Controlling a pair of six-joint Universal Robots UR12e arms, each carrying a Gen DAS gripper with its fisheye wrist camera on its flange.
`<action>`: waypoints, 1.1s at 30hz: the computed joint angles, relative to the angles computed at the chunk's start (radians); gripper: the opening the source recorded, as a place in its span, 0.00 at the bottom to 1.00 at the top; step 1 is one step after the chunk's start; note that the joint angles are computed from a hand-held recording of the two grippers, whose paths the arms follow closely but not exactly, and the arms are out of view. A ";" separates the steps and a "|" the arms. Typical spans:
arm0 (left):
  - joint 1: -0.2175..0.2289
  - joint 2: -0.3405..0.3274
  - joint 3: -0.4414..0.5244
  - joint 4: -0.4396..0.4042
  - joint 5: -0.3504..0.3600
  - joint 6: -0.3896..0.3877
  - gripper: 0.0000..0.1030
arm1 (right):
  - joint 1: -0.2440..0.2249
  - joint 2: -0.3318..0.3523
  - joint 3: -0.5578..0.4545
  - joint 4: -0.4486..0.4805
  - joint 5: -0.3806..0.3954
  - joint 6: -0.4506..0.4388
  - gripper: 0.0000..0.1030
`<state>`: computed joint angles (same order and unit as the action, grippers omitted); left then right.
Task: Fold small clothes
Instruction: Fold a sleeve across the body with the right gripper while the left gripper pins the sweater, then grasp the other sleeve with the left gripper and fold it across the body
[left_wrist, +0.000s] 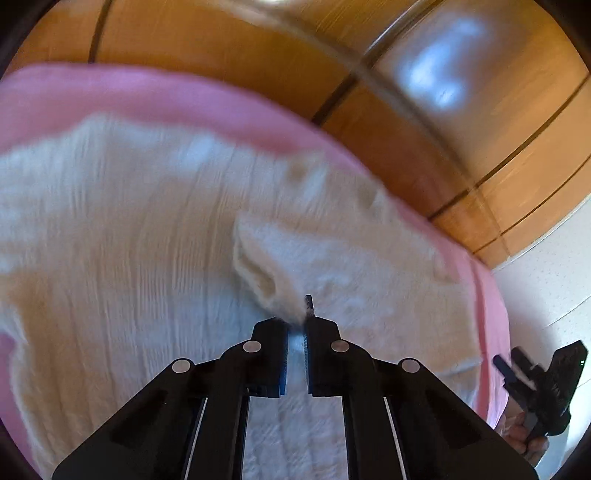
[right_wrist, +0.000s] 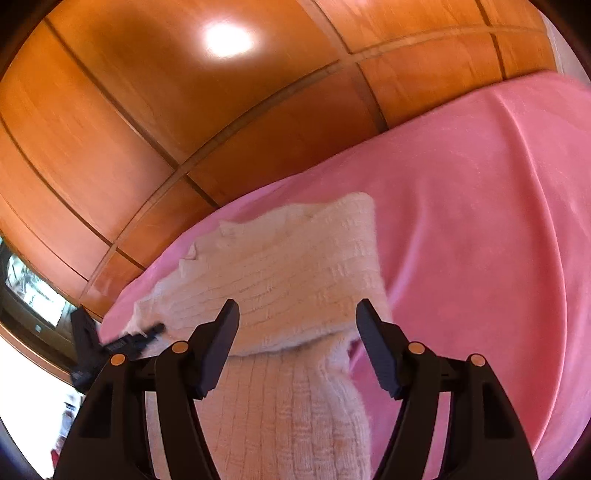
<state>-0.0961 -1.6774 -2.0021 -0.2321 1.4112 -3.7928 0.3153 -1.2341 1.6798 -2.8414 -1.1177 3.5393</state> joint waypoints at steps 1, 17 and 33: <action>-0.001 0.007 0.001 0.024 0.023 -0.003 0.06 | 0.004 0.008 -0.012 0.001 -0.003 -0.009 0.64; -0.025 0.054 -0.059 -0.051 0.245 -0.001 0.60 | 0.141 0.150 -0.163 0.145 -0.318 -0.231 0.89; 0.306 0.520 -0.420 -0.113 0.325 -0.412 0.61 | 0.166 0.159 -0.172 0.163 -0.420 -0.289 0.97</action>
<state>0.2095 -1.1577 -2.4218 -0.3455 1.7361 -4.2049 0.4814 -1.0755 1.5082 -2.6786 -1.5375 3.2502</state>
